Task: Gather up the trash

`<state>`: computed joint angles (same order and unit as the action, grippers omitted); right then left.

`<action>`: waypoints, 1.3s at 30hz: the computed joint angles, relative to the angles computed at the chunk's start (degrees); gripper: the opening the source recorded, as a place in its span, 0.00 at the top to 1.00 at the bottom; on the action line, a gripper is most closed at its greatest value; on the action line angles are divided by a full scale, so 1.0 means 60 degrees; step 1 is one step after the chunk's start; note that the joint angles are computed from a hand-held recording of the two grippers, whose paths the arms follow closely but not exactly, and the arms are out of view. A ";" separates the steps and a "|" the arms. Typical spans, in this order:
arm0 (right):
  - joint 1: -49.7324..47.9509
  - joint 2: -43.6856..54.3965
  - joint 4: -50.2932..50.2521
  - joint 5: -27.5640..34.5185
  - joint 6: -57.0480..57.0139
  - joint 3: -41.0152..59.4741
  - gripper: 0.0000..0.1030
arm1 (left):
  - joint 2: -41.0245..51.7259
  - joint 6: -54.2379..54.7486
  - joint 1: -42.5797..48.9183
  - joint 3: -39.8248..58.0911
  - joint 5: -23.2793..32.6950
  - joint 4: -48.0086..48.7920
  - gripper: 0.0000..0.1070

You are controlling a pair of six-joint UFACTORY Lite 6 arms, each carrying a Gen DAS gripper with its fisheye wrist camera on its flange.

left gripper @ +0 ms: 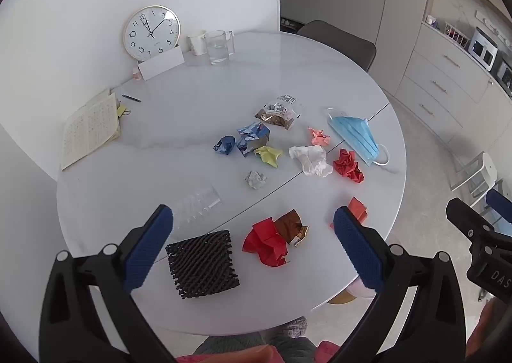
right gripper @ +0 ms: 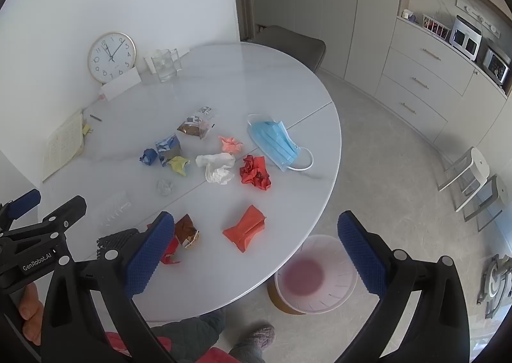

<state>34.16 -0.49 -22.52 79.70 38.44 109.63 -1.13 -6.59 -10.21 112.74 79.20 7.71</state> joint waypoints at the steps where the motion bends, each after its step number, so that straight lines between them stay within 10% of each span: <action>1: 0.0010 0.0004 -0.0019 0.0001 0.0000 0.0004 0.02 | -0.0012 -0.0016 0.0003 -0.0002 -0.0009 0.0018 0.10; 39: 0.0171 0.0096 -0.0107 -0.0020 0.0099 -0.0160 0.02 | -0.0399 0.0238 0.0029 -0.0748 -0.0222 -0.0061 0.10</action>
<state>35.18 0.09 -23.16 79.57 39.03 108.67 -3.52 -5.16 -10.03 108.25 77.87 7.35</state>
